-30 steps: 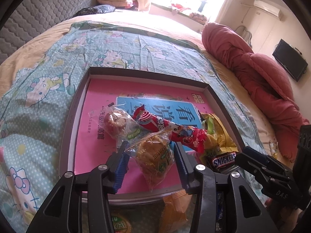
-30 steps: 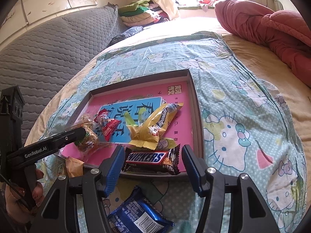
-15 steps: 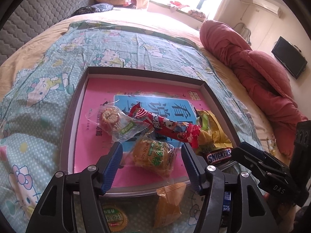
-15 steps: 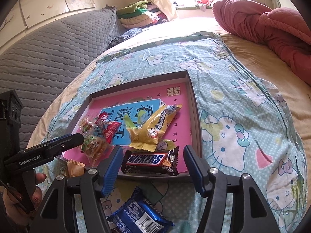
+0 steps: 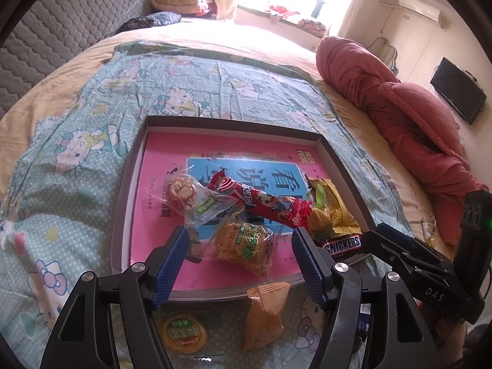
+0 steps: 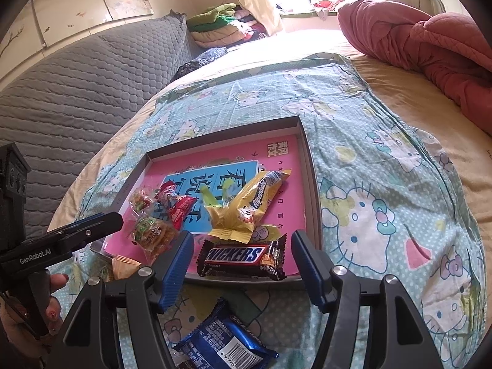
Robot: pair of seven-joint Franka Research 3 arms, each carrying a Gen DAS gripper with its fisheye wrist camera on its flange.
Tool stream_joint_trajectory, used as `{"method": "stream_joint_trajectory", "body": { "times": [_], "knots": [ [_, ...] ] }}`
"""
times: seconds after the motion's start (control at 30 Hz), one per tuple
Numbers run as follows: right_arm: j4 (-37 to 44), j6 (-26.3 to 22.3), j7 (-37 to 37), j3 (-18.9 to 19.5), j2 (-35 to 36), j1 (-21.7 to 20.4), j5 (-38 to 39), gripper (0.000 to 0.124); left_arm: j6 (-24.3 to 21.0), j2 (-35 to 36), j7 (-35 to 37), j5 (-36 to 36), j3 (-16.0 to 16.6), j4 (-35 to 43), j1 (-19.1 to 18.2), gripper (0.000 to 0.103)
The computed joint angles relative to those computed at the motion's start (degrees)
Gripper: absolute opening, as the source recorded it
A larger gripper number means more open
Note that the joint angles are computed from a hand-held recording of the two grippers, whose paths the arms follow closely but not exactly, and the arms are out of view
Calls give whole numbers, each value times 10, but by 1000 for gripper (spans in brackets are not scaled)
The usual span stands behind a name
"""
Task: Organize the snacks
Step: 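Withdraw both open tools from the box, then move the right tool to the blue biscuit pack while the left tool moves to the round cookie bag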
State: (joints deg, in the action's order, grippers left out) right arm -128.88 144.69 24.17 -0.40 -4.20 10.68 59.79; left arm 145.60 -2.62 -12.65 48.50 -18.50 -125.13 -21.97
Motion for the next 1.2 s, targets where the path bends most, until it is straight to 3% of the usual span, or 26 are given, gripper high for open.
{"method": "stream_joint_trajectory", "body": {
  "times": [0.77,1.2],
  "knots": [
    [-32,-52,-31,-22,-55,-7,32,71,-55,-37,37,-40,-22,-1,-16,73],
    [-72,-73,23,-30,-96,-10,-29,72,-66,-89,38,-81,-32,-43,-16,73]
  ]
}}
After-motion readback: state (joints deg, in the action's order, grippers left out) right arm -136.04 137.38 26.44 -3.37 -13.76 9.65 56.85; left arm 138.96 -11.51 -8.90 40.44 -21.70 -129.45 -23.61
